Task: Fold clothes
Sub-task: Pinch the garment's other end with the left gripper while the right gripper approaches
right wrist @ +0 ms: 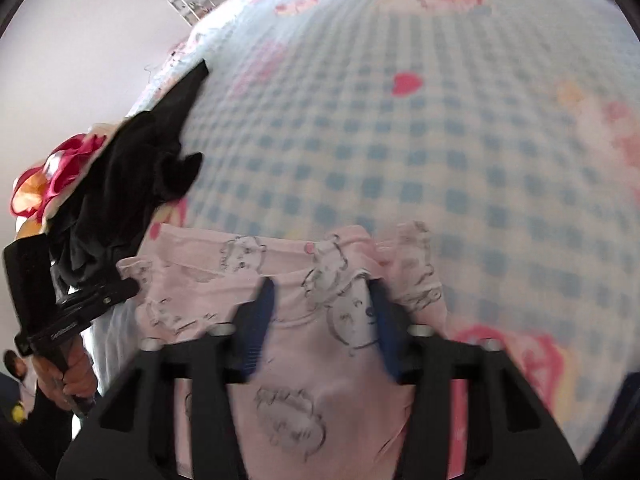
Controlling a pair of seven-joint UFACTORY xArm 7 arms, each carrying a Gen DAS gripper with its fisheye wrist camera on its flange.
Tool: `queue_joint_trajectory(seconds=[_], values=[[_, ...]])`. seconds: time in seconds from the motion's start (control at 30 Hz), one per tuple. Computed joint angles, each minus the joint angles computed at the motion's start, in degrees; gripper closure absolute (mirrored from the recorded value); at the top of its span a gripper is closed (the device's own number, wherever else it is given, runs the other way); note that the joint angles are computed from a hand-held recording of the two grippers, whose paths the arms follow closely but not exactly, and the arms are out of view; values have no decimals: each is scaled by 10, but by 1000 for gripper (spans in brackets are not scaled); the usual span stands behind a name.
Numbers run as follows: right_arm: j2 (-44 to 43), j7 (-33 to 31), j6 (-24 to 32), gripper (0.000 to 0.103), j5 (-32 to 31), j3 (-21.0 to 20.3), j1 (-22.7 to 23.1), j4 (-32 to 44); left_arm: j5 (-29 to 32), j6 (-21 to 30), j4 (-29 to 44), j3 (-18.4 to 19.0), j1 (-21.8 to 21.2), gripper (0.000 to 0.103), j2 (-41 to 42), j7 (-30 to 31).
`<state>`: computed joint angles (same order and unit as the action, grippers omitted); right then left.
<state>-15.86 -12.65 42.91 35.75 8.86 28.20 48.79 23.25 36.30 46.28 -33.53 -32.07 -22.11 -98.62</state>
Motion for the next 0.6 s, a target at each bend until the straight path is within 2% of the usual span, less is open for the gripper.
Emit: queue_joint_trajectory(seconds=[0.1,0.13,0.17,0.23,0.3,0.4,0.47,0.53,0.57,0.6], values=[[-24,-75,38,72,78,-37,23,-18,-5,10,2,6,-5,98,-4,18],[-34,-76,44,61,77,-28,12,-25,-7,15,4,6,-6,98,-5,22],[-45,-67,46,58,64,-22,6,-32,-9,18,4,6,-7,98,-5,23],[-66,-43,39,59,32,-10,-5,-48,-11,8,-2,6,-6,98,-5,20],[-73,19,4,63,-26,12,-28,-62,-10,6,0,6,-4,98,2,24],[-71,77,-28,66,-67,9,-41,-71,6,19,13,0,3,99,11,22],[-72,114,-34,87,-125,23,-50,-73,16,27,22,0,5,99,15,20],[-76,165,-34,96,-203,45,-68,-76,18,37,28,5,2,99,21,29],[-83,190,-31,95,-241,61,-85,-80,17,40,31,9,0,99,23,34],[-90,203,-35,95,-256,52,-78,-82,18,40,31,11,-2,99,26,37]])
